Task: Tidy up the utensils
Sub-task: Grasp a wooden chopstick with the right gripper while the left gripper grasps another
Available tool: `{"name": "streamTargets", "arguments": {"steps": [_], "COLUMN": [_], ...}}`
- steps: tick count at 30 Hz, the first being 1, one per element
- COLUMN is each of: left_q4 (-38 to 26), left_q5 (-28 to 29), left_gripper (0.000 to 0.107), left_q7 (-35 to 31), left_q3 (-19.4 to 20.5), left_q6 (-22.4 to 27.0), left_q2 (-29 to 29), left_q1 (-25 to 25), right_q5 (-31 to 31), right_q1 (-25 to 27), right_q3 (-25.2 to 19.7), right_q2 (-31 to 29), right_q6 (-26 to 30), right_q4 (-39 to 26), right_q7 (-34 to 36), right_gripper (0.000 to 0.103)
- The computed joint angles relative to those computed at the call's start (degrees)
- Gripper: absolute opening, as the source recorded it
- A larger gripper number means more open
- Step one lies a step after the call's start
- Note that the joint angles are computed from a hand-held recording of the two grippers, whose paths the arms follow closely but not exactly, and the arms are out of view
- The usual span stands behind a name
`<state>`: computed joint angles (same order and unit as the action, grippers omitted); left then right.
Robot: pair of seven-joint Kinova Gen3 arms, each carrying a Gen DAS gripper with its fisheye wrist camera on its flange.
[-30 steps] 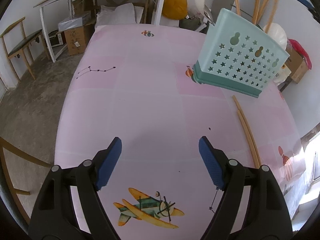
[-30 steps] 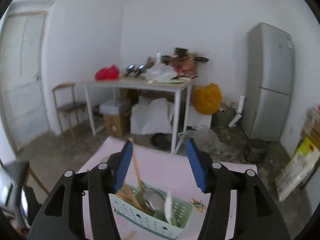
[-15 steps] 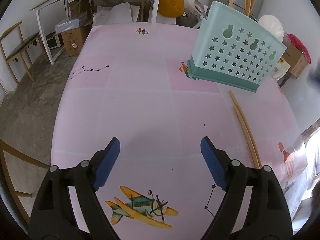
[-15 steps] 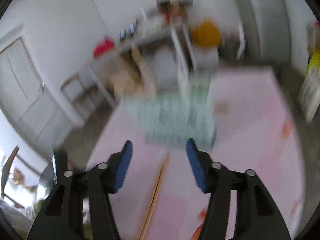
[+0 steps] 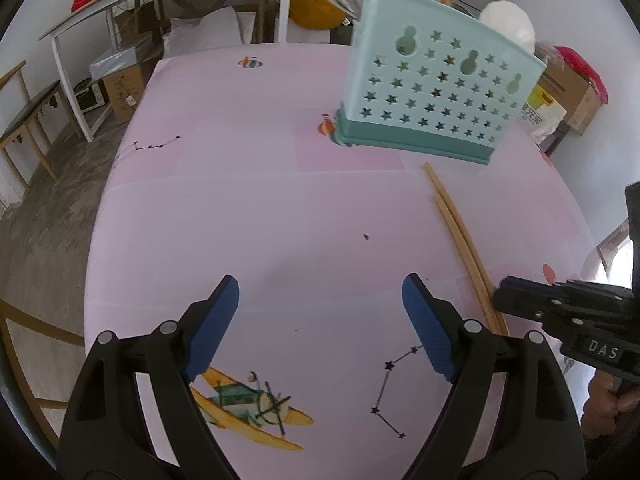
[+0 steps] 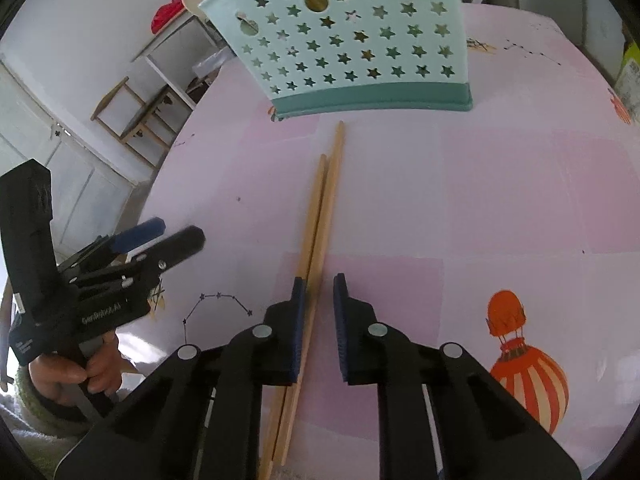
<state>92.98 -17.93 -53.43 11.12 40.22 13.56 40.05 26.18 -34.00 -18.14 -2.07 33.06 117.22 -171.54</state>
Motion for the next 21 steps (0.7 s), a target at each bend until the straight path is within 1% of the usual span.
{"name": "streamTargets", "arguments": {"steps": [3, 4, 8, 12, 14, 17, 19, 21], "left_q4": [-0.5, -0.6, -1.7, -3.9, -4.9, -7.0, -8.6, -10.1], "left_q5": [0.1, 0.2, 0.9, 3.3, 4.7, 6.5, 6.0, 4.0], "left_gripper": [0.080, 0.080, 0.080, 0.080, 0.079, 0.074, 0.069, 0.059], "left_q7": [-0.8, -1.2, -3.5, -8.9, -12.0, -16.2, -17.5, -17.0], "left_q3": [0.4, 0.5, 1.0, 2.3, 2.8, 3.5, 3.0, 1.7], "left_q6": [0.2, 0.1, -0.3, -0.3, -0.6, -0.1, 1.0, 2.8], "left_q2": [0.3, 0.4, 1.0, 2.2, 2.9, 4.3, 5.6, 6.8], "left_q1": [0.2, 0.2, 0.4, 0.3, 0.4, 1.2, 3.1, 5.7], "right_q5": [0.3, 0.9, 4.4, 5.7, 5.4, 4.7, 4.4, 4.6], "right_q1": [-0.3, -0.3, -1.9, -1.7, -0.9, 0.8, 1.9, 2.6], "right_q3": [-0.3, -0.3, 0.3, 0.2, 0.1, -0.6, -1.0, -1.9], "right_q2": [-0.1, 0.8, 1.9, 0.0, -1.7, -3.7, -4.5, -4.5], "right_q6": [2.3, 3.3, 6.1, 9.1, 9.5, 9.5, 9.0, 9.0], "right_q4": [-1.3, -2.4, -3.3, -1.9, -0.3, 1.5, 2.4, 2.4], "right_q7": [0.7, 0.6, -3.0, -7.2, -8.7, -9.9, -10.1, -10.6], "right_gripper": [0.010, 0.008, 0.006, 0.006, 0.006, 0.007, 0.007, 0.007]}}
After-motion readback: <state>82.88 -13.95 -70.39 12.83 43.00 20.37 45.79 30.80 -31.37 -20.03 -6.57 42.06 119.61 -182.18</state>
